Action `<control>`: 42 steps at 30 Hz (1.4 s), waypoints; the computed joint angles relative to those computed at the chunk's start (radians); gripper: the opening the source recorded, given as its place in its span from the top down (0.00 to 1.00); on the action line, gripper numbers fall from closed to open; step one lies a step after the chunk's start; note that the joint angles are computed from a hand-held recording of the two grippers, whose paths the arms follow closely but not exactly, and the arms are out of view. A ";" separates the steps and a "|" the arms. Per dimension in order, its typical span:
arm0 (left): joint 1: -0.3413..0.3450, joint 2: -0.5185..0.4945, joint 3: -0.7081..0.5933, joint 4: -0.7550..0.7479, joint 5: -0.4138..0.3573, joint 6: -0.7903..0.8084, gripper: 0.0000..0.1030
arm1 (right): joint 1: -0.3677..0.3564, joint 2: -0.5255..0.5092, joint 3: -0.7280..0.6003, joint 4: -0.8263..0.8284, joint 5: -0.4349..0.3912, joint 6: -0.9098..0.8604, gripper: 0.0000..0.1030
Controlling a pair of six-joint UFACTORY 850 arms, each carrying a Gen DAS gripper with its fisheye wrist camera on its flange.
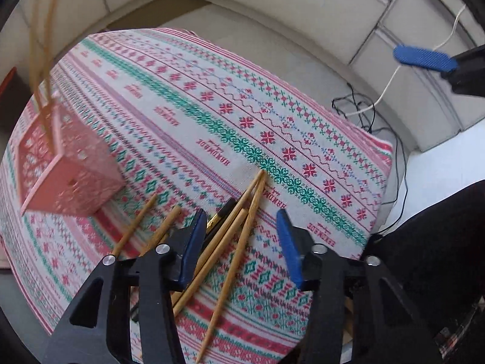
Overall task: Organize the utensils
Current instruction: 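Close the left tool on another wooden chopstick while the right tool grasps one too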
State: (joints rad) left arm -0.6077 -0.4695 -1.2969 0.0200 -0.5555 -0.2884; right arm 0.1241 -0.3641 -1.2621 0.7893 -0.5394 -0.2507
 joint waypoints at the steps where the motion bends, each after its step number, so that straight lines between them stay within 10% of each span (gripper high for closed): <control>1: -0.003 -0.023 -0.021 0.008 -0.012 0.018 0.60 | -0.005 -0.003 -0.002 -0.007 -0.004 0.000 0.07; 19: -0.009 -0.166 -0.170 0.110 -0.111 0.020 0.68 | -0.053 -0.041 -0.025 0.018 -0.076 -0.006 0.07; 25: -0.024 -0.176 -0.181 0.109 -0.108 0.063 0.85 | -0.053 -0.040 -0.017 -0.007 -0.060 0.026 0.07; 42: -0.011 -0.165 -0.172 0.050 -0.093 0.153 0.81 | -0.077 -0.058 -0.018 0.017 -0.096 0.038 0.07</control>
State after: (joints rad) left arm -0.6186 -0.6340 -1.4694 0.0703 -0.6480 -0.1353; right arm 0.0476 -0.4219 -1.2805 0.8067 -0.6351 -0.2129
